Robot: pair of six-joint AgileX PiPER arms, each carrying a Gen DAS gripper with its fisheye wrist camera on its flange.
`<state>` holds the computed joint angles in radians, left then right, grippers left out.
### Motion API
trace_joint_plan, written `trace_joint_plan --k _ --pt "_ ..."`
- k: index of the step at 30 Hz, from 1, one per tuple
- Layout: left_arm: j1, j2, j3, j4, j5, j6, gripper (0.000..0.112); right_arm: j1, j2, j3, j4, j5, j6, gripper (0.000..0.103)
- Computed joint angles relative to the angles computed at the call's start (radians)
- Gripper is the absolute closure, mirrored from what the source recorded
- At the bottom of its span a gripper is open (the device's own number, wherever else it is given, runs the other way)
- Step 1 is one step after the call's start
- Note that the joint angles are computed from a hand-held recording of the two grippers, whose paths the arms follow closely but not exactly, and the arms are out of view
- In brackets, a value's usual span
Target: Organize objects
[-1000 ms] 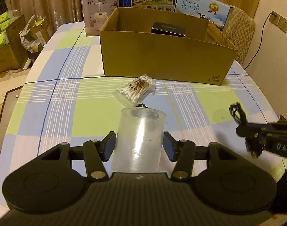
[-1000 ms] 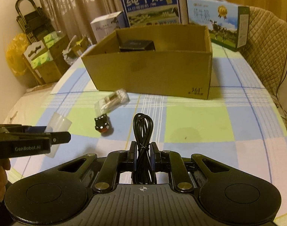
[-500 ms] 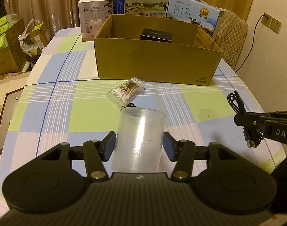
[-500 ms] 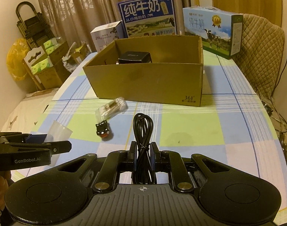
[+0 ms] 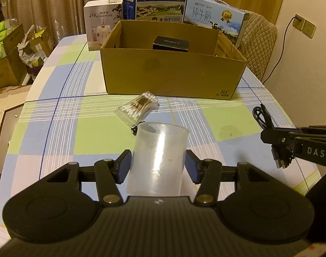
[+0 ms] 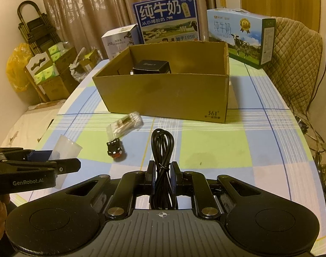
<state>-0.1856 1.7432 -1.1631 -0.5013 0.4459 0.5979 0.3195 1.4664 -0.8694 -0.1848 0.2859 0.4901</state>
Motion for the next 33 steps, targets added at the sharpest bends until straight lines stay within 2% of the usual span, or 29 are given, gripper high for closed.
trace_joint_plan --k 6,17,33 --pt "-0.007 0.005 -0.023 0.029 0.009 -0.024 0.063 -0.004 0.007 -0.014 -0.039 0.008 0.031 0.093" --pt "-0.015 0.023 -0.062 0.055 0.022 -0.043 0.063 -0.037 0.010 -0.022 0.036 0.005 -0.055 0.093" --pt "-0.010 0.106 -0.277 0.082 0.121 -0.067 0.063 -0.081 0.017 -0.092 0.064 0.046 -0.121 0.093"
